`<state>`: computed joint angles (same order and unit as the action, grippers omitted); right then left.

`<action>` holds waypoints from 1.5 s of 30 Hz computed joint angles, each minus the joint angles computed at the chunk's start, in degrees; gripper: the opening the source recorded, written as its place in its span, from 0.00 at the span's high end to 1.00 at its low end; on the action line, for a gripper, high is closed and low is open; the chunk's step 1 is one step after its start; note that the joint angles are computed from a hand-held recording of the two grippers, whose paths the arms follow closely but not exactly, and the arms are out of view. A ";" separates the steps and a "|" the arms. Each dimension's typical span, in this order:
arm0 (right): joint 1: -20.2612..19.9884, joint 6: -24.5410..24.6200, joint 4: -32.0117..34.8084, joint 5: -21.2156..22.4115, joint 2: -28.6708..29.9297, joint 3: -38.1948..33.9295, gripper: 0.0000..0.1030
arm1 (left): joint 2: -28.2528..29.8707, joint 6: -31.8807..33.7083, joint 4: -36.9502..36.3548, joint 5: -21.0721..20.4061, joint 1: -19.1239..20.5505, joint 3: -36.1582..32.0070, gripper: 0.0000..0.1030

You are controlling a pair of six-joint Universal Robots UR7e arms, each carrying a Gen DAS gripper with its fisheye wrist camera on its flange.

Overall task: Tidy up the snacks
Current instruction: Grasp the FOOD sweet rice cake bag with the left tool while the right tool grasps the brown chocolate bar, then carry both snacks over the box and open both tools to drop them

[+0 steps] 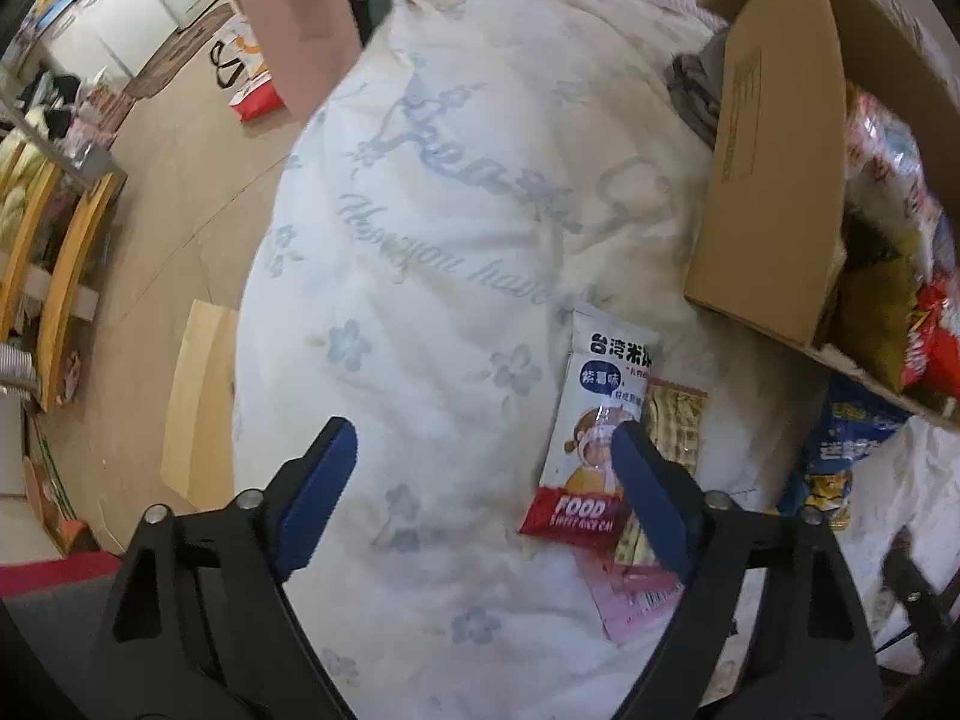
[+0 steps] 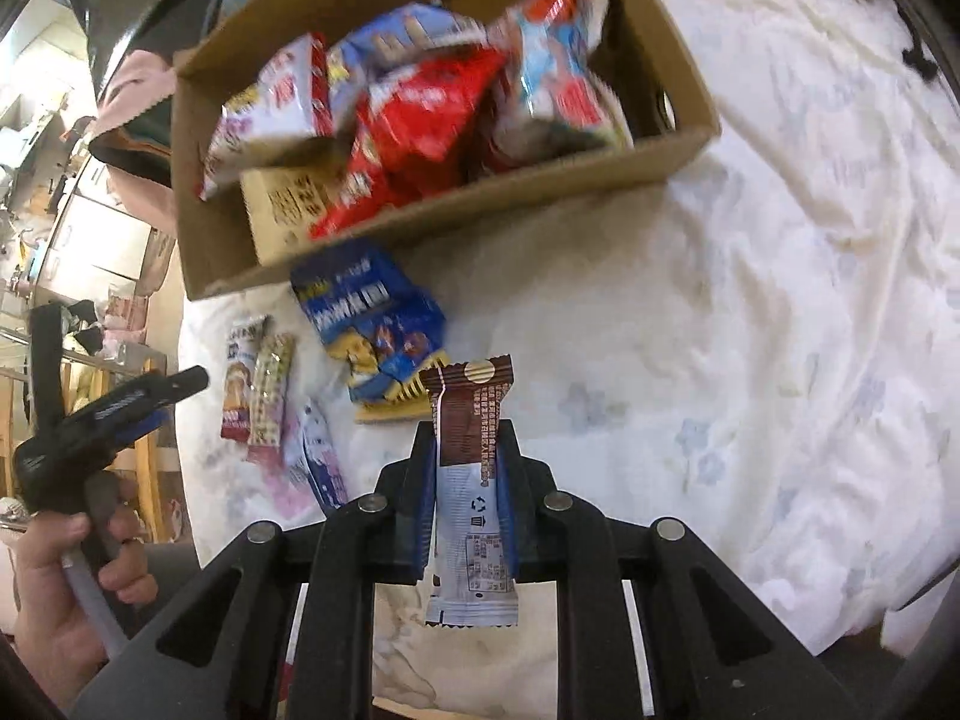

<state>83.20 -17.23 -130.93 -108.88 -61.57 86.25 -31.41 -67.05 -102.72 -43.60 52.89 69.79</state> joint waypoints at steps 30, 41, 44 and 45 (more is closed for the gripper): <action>1.71 -2.76 -0.94 3.33 -2.61 1.21 0.82 | 0.11 11.05 -14.18 1.53 -1.48 4.37 0.72; 3.41 -6.20 -6.49 5.14 -3.37 -0.52 0.82 | -4.57 20.52 -32.21 10.02 -6.79 9.34 0.72; 3.43 -4.90 -6.13 6.09 -2.52 -3.07 0.82 | -3.31 24.82 -35.33 9.72 -7.86 6.71 0.72; 3.47 -4.39 -5.95 6.37 -2.17 -3.83 0.82 | -2.92 26.41 -35.84 9.38 -7.88 5.74 0.72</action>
<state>86.67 -21.62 -136.88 -102.51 -63.74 82.42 -34.33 -40.65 -138.56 -34.21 45.01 75.53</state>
